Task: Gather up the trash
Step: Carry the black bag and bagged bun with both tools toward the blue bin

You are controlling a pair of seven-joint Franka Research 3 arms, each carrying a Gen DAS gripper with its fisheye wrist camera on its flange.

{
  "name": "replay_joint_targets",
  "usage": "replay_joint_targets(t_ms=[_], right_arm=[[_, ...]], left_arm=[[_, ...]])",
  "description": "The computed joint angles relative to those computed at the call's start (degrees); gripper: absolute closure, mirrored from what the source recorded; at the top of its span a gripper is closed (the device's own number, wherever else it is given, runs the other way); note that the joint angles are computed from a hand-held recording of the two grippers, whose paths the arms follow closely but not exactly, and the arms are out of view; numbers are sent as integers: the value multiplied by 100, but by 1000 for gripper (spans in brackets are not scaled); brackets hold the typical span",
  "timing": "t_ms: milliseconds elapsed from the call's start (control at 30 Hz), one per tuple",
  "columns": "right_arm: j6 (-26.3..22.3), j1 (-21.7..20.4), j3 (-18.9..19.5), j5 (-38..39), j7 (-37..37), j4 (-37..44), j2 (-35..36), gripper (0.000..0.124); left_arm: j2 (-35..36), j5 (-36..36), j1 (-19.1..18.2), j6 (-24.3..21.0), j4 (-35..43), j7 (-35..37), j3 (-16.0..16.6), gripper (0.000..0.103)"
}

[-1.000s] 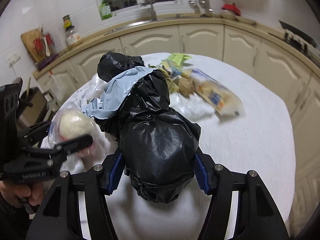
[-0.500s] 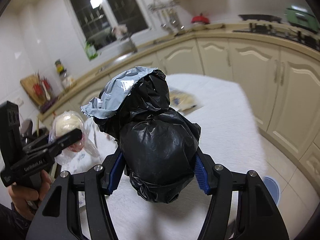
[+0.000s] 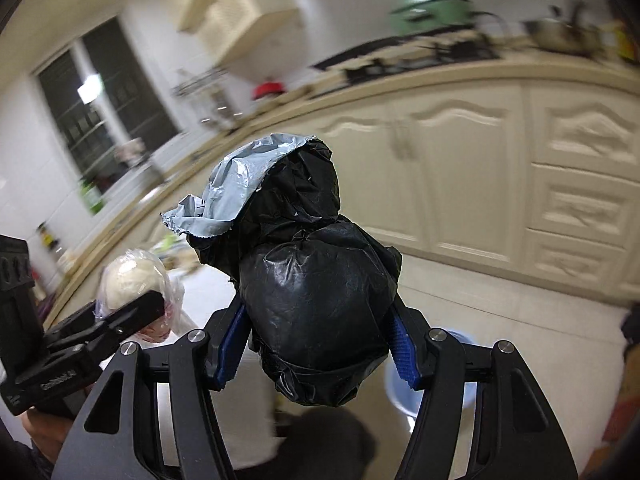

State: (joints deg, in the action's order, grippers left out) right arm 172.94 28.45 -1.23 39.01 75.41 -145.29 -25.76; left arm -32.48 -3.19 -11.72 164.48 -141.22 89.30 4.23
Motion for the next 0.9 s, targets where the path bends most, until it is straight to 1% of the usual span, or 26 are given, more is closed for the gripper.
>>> replay_joint_targets(t_ms=[67,100,133,167,200,233,267,300,333,367,400,467,500,533,600,633,667,700,733,767,800,833,867,900], right_arm=[[-36,-149,-85,-2,52,-87,37,61],[-45,-228,-110,1,97,-115,108,62],[-45,-259,-163,25,85,-144,164,62],[-59,-341,-179,26,129,-143,299,61],[-61,-310,-312,112,8,-176,351,61],[-59,-303,-385,210,-45,-157,475,61],[-58,-208,-512,412,-175,-100,641,61],[-82,-126,-629,654,-336,-18,829,61],[-131,-148,-669,804,-464,71,1024,61],[-191,-202,-670,907,-534,178,1239,61],[-286,-217,-720,1097,-691,340,1478,61],[-473,-300,-740,1441,-902,617,1944,61],[-542,-389,-704,1475,-850,761,2215,61],[-618,-478,-666,1527,-821,890,2450,59],[-863,-666,-582,1740,-837,1126,2824,57],[-919,-759,-526,1853,-818,1201,2964,52],[-922,-846,-452,2000,-887,1223,3030,47],[-926,-927,-383,2084,-899,1229,3075,37],[-902,-998,-323,2063,-858,1212,3093,29],[-857,-1059,-267,2003,-755,1156,3069,26],[-826,-1123,-207,1963,-682,1102,3026,22],[-789,-1194,-140,1985,-672,1074,3003,21],[-730,-1259,-81,1961,-586,976,2907,21],[-692,-1318,-21,1870,-461,899,2826,21]], left_arm=[[467,-287,-64,154,172,197,-206,36],[674,-485,38,53,318,401,-353,36],[908,-544,158,23,460,380,-530,36],[1122,-559,80,67,549,386,-511,36],[1380,-704,152,-17,705,521,-624,36],[1611,-644,167,-52,850,444,-641,36],[1872,-625,242,-161,1014,460,-744,35],[2145,-690,320,-236,1214,610,-766,35],[2452,-537,421,-334,1466,486,-856,35],[2715,-278,424,-439,1685,219,-857,35],[2924,-250,596,-480,1858,177,-1058,33],[3531,60,733,-755,2408,-77,-1213,32],[3919,262,793,-907,2812,-195,-1258,30],[4233,466,658,-1071,3123,-380,-1126,27],[4811,858,350,-1402,3802,-715,-808,15],[5160,1048,345,-1554,4260,-877,-799,12],[5335,1161,295,-1757,4532,-937,-749,6],[5584,1398,316,-1783,4839,-1163,-833,1],[5701,1680,480,-1908,5029,-1299,-1051,1],[5772,1809,511,-1931,5124,-1365,-1125,1],[5791,1801,411,-1896,5138,-1343,-1024,1],[5667,1860,308,-2003,5034,-1475,-959,1],[5649,1887,327,-1795,4950,-1351,-992,1],[5431,2103,490,-1906,4729,-1629,-1226,1]])
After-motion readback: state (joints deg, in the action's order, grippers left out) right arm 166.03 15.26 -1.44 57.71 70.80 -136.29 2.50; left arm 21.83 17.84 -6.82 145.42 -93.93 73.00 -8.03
